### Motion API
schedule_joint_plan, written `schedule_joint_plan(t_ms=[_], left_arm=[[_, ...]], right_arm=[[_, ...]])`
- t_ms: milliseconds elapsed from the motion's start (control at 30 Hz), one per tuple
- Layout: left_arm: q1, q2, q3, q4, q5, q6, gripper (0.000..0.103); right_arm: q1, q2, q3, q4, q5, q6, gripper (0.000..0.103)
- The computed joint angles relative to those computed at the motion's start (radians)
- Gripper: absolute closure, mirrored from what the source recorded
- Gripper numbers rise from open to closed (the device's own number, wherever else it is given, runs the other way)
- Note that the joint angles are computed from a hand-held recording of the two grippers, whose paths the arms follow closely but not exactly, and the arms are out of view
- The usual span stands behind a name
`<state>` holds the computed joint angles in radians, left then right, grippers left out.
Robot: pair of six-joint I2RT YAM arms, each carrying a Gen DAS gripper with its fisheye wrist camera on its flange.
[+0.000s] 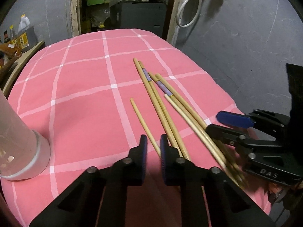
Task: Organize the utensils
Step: 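Close the left tool on one chopstick while the right tool grasps another, then lift the chopstick in the left tool while the right tool lifts its chopstick toward the caddy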
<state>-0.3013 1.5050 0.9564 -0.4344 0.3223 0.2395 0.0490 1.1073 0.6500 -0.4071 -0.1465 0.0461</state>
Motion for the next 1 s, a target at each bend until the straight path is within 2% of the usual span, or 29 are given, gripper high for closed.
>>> schedule_joint_plan(t_ms=[100,300,400,467,567,867,1000], left_arm=[[0.005,0.013,0.024,-0.044,0.016,0.008,0.095],[0.013,0.033,0.059,-0.108,0.043,0.038,0.095],[0.013,0.043,0.074,-0.123,0.041,0.015,0.095],[0.016,0.044,0.079,-0.131,0.049,-0.009,0.096],[0.03,0.033,0.075,-0.139,0.064,-0.025,0.097],[0.104,-0.044,0.038,-0.156,0.124,0.002,0.101],[0.145,-0.115,-0.009,-0.116,0.162,0.0,0.101]], right_arm=[[0.008,0.05,0.03,-0.012,-0.004,-0.009,0.078],[-0.036,0.141,0.138,-0.124,-0.076,-0.026,0.078],[-0.011,0.161,0.163,-0.14,-0.042,-0.019,0.079],[-0.021,0.173,0.172,-0.14,-0.061,0.001,0.094],[-0.081,0.189,0.175,-0.138,-0.161,0.062,0.097],[-0.205,0.034,0.014,-0.016,-0.404,0.235,0.098],[-0.191,-0.098,-0.066,0.064,-0.414,0.321,0.098]])
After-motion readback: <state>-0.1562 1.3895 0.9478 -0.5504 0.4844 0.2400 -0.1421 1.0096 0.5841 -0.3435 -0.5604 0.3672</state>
